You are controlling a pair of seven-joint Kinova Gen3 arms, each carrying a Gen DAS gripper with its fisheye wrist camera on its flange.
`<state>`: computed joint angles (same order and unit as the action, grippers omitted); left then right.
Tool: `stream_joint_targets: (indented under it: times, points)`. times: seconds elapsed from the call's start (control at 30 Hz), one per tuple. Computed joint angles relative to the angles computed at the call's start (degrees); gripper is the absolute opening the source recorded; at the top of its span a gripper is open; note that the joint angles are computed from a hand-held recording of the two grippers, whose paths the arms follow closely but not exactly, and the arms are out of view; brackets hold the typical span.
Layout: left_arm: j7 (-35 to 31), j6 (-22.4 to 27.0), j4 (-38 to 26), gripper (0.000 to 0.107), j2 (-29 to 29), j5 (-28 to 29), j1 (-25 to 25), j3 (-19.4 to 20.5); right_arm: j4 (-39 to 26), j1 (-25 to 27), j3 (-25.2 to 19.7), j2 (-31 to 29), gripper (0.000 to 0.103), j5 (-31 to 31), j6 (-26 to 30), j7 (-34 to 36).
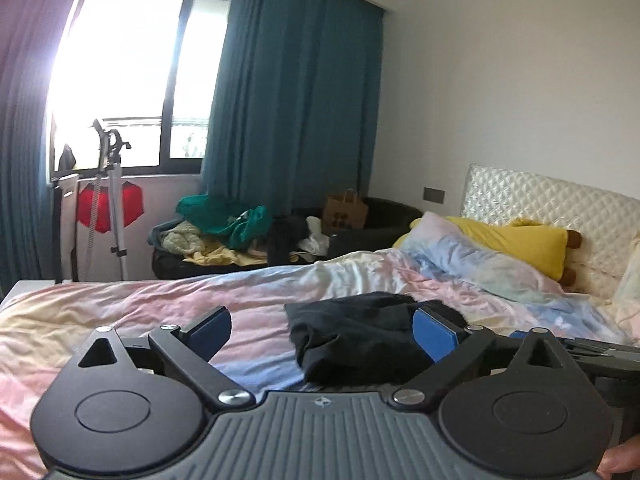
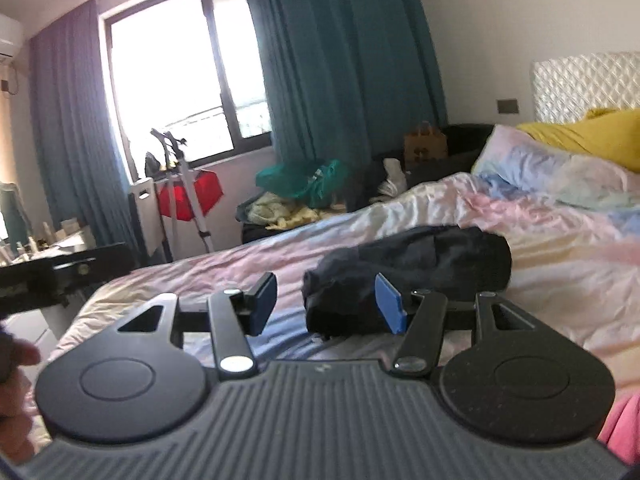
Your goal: Fold clothes
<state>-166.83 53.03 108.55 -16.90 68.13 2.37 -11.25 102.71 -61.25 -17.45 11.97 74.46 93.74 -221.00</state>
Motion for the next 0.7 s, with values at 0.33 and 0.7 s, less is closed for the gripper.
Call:
stream_joint_targets:
  times: [0.33, 0.7]
  points:
    - [-5.9, -5.6, 4.8, 0.099, 1.9, -0.4, -1.1, -0.1, -2.4, -1.6, 3.0, 6.4, 0.058, -2.5, 1.9, -4.2]
    - [-10.6, -6.2, 6.3, 0.102, 2.3, 0.8, -3.4, 1.5, -5.1, -1.8, 5.6, 9.8, 0.093, -4.1, 0.7, -0.6]
